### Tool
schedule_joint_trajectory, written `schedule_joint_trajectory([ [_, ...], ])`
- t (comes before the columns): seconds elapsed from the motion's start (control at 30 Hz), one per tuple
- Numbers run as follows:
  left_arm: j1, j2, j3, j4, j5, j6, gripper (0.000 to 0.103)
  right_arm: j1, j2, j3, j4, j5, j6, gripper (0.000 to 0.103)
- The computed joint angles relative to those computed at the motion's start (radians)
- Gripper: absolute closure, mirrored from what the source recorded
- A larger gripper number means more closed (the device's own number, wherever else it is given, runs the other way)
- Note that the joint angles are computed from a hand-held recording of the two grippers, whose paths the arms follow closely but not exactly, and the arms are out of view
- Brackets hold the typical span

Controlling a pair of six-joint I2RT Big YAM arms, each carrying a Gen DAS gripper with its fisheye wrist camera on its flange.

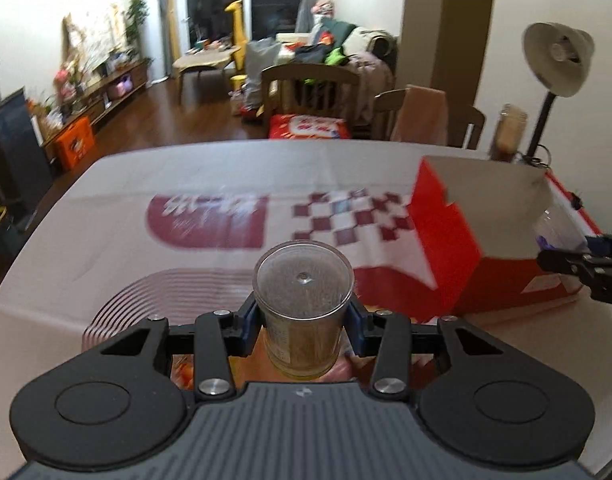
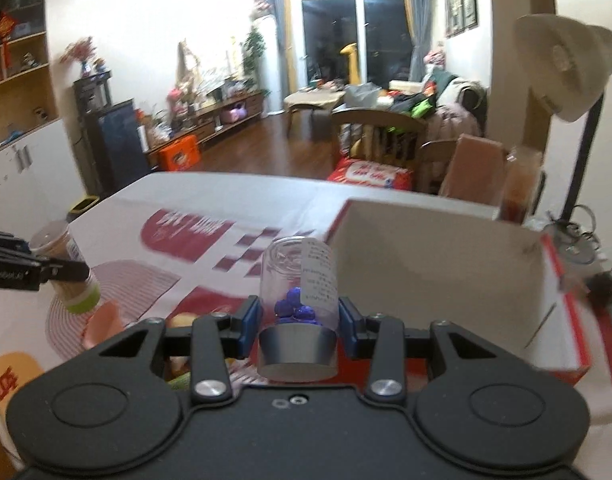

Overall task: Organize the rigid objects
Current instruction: 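Carry the toothpick jar and purple-piece cylinder with both tools into the red box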

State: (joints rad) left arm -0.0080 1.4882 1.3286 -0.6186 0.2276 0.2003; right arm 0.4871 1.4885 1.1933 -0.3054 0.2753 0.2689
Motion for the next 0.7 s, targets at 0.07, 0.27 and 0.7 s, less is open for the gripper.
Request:
schedule_joint_trajectory([
  [0.07, -0.036, 0.014, 0.032, -0.008, -0.008, -0.002, 0.061, -0.023, 0.005, 0.008, -0.001, 0.016, 0.002, 0.063],
  [0.27, -0.141, 0.076, 0.136, -0.028, -0.038, -0.011, 0.061, -0.099, 0.030, 0.024, -0.025, 0.056, 0.010, 0.063],
  [0.7, -0.343, 0.289, 0.392, -0.113, -0.054, -0.033, 0.061, -0.221, 0.095, 0.053, -0.113, 0.089, -0.022, 0.063],
])
